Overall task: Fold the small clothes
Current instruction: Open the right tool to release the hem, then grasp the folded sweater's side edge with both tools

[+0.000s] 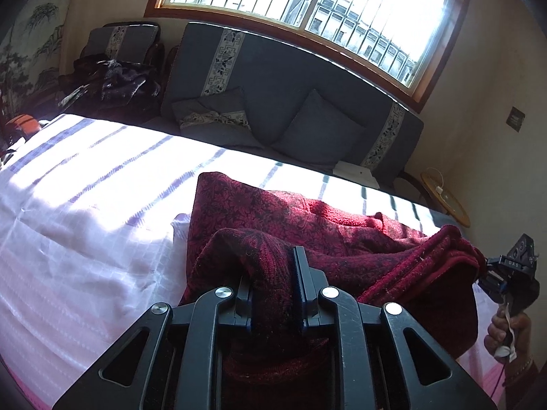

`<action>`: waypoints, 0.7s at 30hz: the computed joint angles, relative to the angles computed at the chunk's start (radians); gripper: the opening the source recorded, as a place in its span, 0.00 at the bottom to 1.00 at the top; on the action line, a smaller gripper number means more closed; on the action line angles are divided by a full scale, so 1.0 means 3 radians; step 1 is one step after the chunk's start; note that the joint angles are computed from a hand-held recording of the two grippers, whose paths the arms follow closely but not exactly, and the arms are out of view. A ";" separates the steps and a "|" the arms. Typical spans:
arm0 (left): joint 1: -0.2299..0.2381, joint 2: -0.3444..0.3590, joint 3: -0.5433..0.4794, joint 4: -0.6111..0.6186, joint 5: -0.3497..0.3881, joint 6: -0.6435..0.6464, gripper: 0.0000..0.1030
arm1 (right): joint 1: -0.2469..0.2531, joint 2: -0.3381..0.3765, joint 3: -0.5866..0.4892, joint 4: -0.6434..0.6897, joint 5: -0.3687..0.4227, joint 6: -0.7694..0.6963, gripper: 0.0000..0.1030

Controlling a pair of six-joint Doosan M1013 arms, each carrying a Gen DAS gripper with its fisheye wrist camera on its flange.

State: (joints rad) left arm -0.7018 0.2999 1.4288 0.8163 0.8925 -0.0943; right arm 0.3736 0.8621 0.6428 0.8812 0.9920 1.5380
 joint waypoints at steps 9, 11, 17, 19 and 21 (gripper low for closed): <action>0.0077 -0.0164 0.0238 0.0275 -0.0676 -0.0776 0.80 | -0.0011 -0.0033 0.0154 0.0198 -0.0183 -0.0057 0.11; 0.0036 -0.0194 0.0267 0.0604 -0.0525 -0.1172 0.90 | -0.0015 -0.0039 0.0184 0.0237 -0.0213 -0.0046 0.13; 0.0015 -0.0234 0.0214 0.0635 -0.0117 -0.1091 0.91 | -0.0077 -0.0173 0.0537 0.0787 -0.0596 -0.0296 0.47; 0.0016 -0.0241 0.0232 0.0528 -0.0046 -0.1010 0.91 | -0.0107 -0.0230 0.0661 0.0995 -0.0694 -0.0432 0.48; 0.0013 -0.0244 0.0264 0.0454 0.0005 -0.0939 0.91 | -0.0135 -0.0269 0.0740 0.1084 -0.0673 -0.0512 0.48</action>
